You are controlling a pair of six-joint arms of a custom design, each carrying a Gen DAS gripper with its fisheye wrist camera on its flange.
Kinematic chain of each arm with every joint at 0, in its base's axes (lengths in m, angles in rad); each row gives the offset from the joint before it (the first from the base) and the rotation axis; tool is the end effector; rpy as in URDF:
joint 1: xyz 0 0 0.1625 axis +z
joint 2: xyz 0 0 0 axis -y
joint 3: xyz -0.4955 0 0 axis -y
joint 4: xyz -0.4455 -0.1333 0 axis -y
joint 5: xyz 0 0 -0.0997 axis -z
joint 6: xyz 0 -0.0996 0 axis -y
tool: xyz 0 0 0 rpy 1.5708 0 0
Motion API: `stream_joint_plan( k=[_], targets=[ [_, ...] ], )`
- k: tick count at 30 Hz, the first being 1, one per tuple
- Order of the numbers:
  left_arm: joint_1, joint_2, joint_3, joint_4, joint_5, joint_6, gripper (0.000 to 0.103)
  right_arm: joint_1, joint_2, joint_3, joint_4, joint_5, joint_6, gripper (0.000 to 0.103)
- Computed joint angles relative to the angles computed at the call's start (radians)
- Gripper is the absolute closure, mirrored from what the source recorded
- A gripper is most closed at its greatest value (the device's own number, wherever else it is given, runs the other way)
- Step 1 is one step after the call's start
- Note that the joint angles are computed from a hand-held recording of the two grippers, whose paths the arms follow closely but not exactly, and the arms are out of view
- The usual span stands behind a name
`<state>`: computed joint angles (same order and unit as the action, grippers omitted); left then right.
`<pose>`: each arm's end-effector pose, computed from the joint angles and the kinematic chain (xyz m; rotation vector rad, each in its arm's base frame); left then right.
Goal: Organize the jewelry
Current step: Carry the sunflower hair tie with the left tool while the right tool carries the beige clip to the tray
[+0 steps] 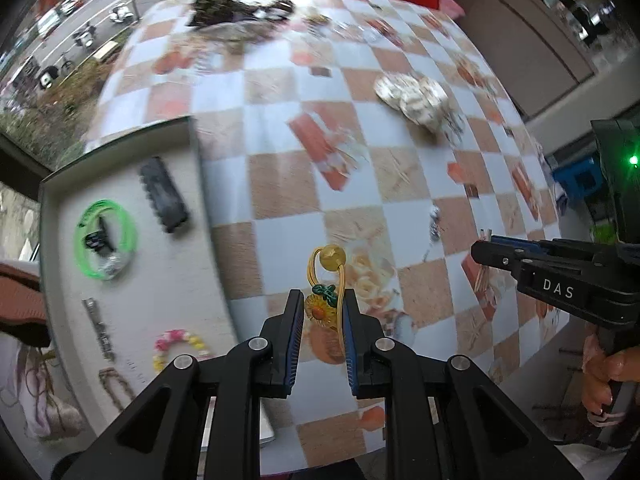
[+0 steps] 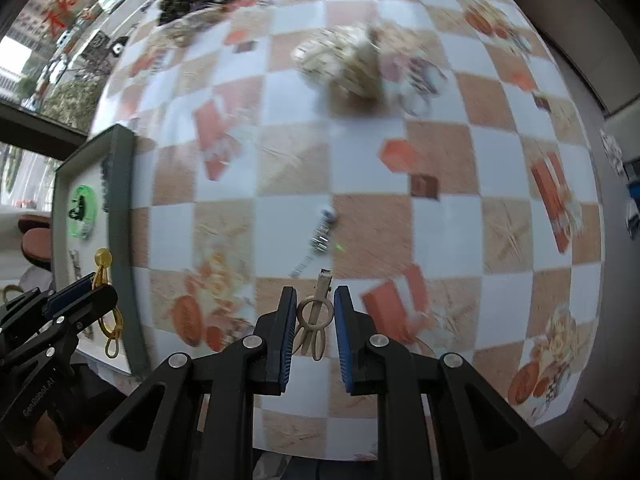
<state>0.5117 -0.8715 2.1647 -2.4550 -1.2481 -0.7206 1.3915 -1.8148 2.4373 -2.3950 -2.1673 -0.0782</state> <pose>-0.3508 -0.3861 -0.0131 0.5295 2.5724 0.0108 0.0125 -0.3645 0.3228 -0.2057 -2.5143 0.1535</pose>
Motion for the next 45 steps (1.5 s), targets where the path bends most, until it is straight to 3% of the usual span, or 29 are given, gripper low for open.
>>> stream_joint_plan(
  k=[12,23,30,45],
  targets=[
    [0.037,-0.172,0.100,0.029,0.104,-0.119,0.080,0.191,0.184,-0.053,-0.046,0.035,0.020,0.082],
    [0.096,-0.259,0.173,0.072,0.147,-0.198,0.080,0.298,0.365,-0.106,-0.093,0.095,0.004,0.082],
    [0.145,-0.244,0.189,0.049,0.153,-0.194,0.080,0.312,0.472,-0.133,-0.116,0.125,-0.002,0.082],
    [0.206,-0.164,0.183,0.023,0.161,-0.153,0.080,0.252,0.611,-0.171,-0.106,0.133,0.058,0.082]
  ],
)
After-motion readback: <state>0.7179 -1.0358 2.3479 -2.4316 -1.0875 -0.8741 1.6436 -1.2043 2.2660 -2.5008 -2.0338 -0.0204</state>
